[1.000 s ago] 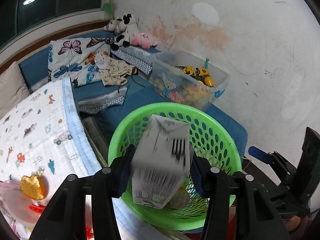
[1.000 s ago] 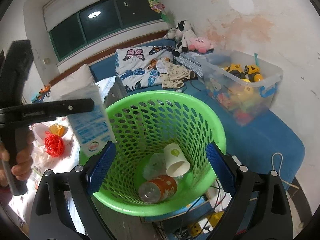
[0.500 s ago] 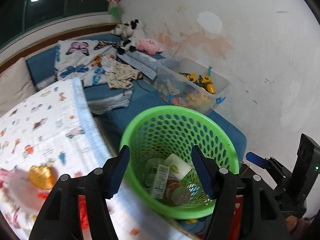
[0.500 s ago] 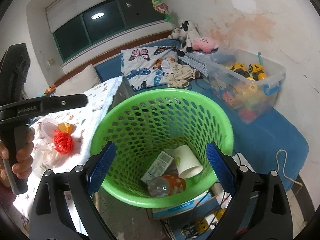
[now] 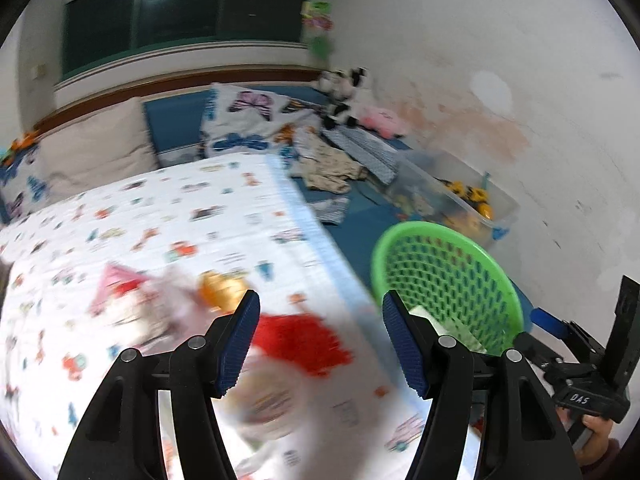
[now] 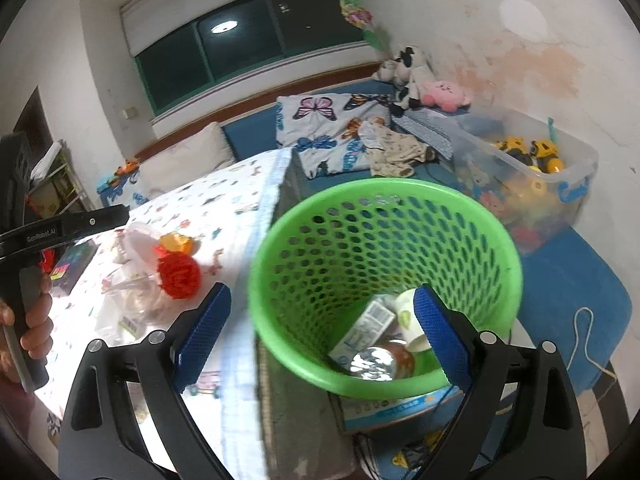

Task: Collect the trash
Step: 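Bring both tools back over the bedsheet, then grasp the clear plastic tub with the right tool while the left reaches the clear bottle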

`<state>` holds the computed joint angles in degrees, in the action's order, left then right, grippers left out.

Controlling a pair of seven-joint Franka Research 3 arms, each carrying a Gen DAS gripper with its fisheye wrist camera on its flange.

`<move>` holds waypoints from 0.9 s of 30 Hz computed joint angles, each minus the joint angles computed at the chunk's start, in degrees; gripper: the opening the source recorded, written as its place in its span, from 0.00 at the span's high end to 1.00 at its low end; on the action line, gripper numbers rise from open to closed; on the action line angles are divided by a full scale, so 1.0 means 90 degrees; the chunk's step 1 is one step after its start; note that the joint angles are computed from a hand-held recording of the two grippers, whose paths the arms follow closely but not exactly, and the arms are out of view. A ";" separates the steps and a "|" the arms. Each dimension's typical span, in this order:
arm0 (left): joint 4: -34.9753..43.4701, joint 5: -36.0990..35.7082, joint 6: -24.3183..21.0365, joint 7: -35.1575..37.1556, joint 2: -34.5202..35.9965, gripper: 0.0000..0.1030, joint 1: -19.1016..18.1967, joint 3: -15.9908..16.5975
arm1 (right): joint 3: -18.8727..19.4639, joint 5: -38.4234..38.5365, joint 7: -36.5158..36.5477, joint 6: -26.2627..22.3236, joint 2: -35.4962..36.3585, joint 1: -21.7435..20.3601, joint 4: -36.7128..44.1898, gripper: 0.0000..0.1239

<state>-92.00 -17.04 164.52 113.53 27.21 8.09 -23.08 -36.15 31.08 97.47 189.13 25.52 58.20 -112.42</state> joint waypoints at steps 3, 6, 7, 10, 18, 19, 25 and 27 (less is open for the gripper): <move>-0.0349 -0.0139 0.0188 -0.0138 -0.0224 0.40 0.0200 0.0092 | 0.0173 -0.0097 -0.0015 -0.0067 0.0060 -0.0078 0.0189 0.26; -0.0645 -0.0354 0.0227 -0.0227 -0.0410 0.40 0.0446 0.0125 | 0.0605 -0.0328 -0.0005 -0.0149 0.0126 -0.0402 0.0448 0.26; -0.0725 -0.0393 0.0262 -0.0249 -0.0456 0.40 0.0486 0.0152 | 0.0747 -0.0422 0.0010 -0.0183 0.0152 -0.0516 0.0539 0.25; -0.0996 -0.0582 0.0348 -0.0302 -0.0611 0.40 0.0670 0.0181 | 0.1332 -0.0765 0.0038 -0.0306 0.0263 -0.0960 0.0899 0.25; -0.1494 -0.1069 0.0491 -0.0284 -0.0917 0.40 0.0968 0.0267 | 0.3125 -0.1646 -0.0103 -0.0839 0.0892 -0.2298 0.2248 0.26; -0.1548 -0.1104 0.0506 -0.0301 -0.0953 0.40 0.0963 0.0297 | 0.3256 -0.1725 -0.0102 -0.0913 0.0984 -0.2388 0.2413 0.26; -0.1721 -0.1413 0.0511 -0.0084 -0.1053 0.40 0.1059 0.0330 | 0.4058 -0.1981 -0.0205 -0.1530 0.1733 -0.2933 0.3708 0.26; -0.1739 -0.1520 0.0492 -0.0022 -0.1072 0.40 0.1071 0.0339 | 0.3963 -0.2092 -0.0075 -0.1790 0.2008 -0.2851 0.4169 0.26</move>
